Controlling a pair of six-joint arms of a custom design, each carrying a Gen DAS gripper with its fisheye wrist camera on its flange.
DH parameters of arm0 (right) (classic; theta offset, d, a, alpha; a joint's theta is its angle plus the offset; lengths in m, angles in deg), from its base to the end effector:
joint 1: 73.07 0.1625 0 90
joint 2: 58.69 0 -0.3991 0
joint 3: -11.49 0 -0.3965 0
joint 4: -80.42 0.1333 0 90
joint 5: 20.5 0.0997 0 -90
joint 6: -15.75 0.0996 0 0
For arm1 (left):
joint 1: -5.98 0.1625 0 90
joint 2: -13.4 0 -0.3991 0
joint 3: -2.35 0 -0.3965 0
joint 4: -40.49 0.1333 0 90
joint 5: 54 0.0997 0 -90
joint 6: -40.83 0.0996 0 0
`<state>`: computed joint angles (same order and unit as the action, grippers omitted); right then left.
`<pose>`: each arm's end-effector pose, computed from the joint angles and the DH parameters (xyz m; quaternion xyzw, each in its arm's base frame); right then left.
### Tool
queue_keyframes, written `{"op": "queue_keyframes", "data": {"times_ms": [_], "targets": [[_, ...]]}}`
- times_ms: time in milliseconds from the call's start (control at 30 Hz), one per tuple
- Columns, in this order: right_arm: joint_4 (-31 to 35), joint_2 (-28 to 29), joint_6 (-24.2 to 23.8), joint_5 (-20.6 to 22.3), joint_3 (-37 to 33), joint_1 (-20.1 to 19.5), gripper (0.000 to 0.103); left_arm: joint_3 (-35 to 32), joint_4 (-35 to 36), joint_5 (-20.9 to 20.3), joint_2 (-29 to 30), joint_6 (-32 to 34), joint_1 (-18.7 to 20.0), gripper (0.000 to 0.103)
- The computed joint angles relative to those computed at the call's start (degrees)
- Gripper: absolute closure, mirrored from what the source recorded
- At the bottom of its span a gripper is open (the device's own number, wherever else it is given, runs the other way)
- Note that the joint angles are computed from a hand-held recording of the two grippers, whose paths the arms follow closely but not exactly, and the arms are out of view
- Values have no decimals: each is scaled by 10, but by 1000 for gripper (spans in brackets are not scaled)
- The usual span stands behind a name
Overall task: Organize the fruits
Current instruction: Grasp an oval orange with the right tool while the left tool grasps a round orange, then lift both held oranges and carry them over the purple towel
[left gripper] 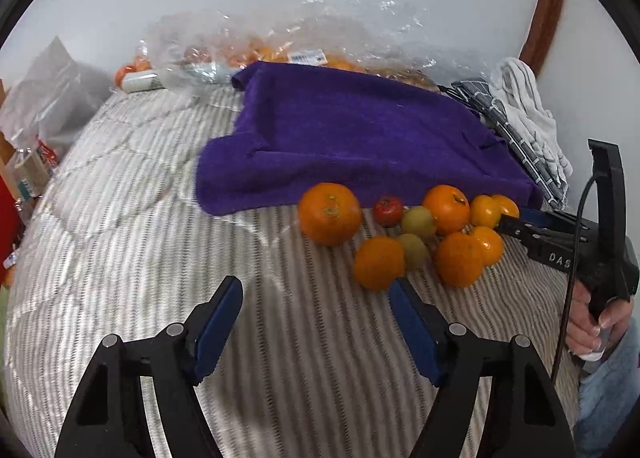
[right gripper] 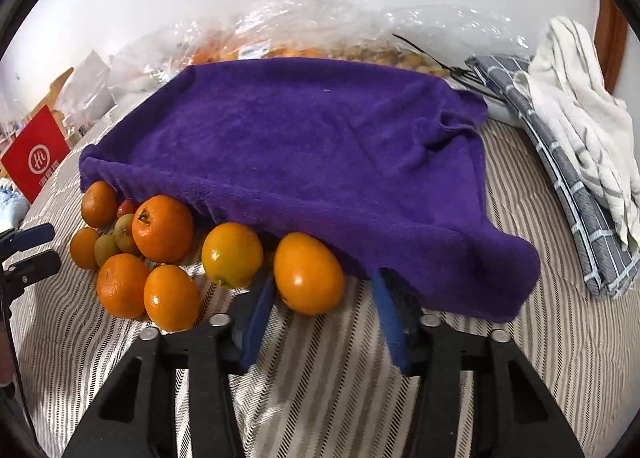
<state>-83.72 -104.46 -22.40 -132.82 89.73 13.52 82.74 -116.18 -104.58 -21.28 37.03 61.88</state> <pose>0.0508 -0.7530 0.2331 0.2080 -0.8957 0.2621 0.2929 -0.2441 -0.7111 0.0696 0.1827 0.9096 -0.2697 0.2581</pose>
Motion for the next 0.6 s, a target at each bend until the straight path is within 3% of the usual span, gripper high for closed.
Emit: {"op": "queue_keyframes", "data": {"times_ms": [33,233,467,600], "targets": [[0,-3,-3,9,5,-1,69,-6,4,-5,4,0,0,29],[-37,-29,-6,14,52,-4,70,-39,10,-21,33,17,-2,38],[-61,-80,22,21,127,-15,70,-52,10,-56,42,14,5,71],[-71,-90,35,22,148,-17,70,-33,15,-50,25,9,5,73]]}}
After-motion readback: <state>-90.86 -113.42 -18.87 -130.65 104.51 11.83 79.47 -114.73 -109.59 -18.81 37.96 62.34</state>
